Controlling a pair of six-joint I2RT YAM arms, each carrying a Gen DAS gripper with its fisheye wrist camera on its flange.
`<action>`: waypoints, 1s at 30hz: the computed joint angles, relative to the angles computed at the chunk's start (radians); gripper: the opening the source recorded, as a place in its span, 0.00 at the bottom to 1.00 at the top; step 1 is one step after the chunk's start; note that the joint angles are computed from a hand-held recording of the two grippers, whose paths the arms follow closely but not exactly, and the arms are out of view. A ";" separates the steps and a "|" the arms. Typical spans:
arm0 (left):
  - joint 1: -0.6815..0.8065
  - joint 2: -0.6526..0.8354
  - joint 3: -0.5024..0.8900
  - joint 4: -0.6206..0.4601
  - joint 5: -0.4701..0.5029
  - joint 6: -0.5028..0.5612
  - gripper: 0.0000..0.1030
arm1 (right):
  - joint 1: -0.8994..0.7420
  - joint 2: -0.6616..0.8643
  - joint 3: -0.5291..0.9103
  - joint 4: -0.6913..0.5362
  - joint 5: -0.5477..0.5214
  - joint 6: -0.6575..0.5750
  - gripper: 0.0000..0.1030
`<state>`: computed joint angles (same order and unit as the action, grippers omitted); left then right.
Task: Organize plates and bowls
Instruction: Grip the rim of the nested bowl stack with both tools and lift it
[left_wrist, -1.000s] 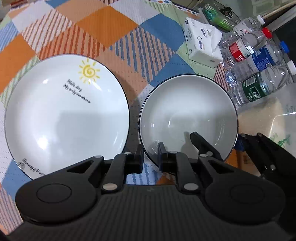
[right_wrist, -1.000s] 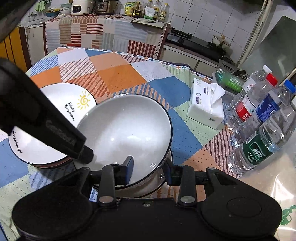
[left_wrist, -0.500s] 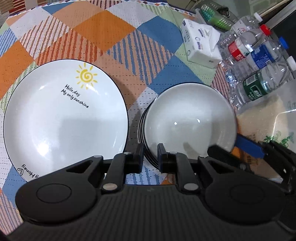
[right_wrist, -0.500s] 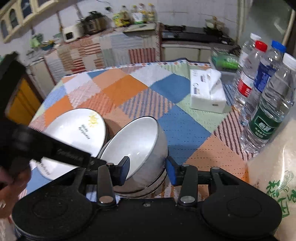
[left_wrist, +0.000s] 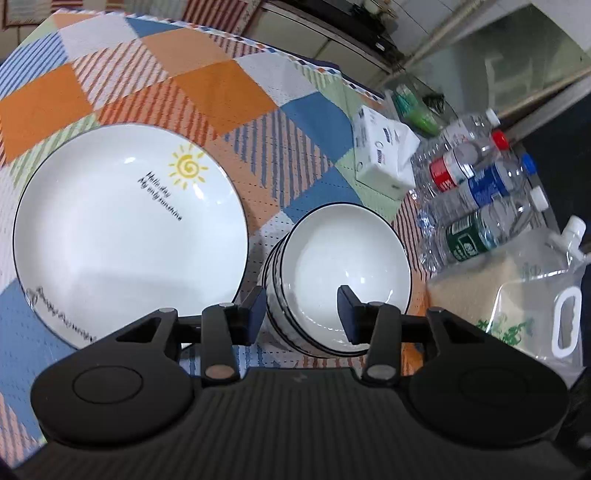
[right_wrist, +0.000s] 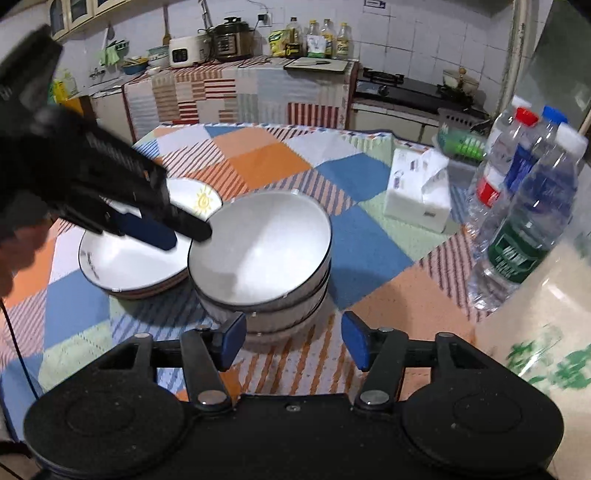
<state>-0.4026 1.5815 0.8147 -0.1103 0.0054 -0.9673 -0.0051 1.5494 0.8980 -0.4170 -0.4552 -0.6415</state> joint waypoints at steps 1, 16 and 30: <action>-0.004 -0.006 -0.018 0.017 0.001 -0.024 0.43 | -0.001 0.008 -0.013 0.016 -0.004 -0.010 0.68; -0.082 0.051 -0.232 0.380 0.000 -0.317 0.49 | 0.055 0.245 -0.159 0.415 -0.008 -0.098 0.87; -0.106 0.194 -0.172 0.436 -0.111 -0.310 0.56 | 0.049 0.353 -0.193 0.634 -0.091 -0.006 1.00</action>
<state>-0.5085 1.7753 0.6425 0.3256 -0.1056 -1.2771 0.0442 1.9022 0.7050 0.2175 -0.5466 -0.6479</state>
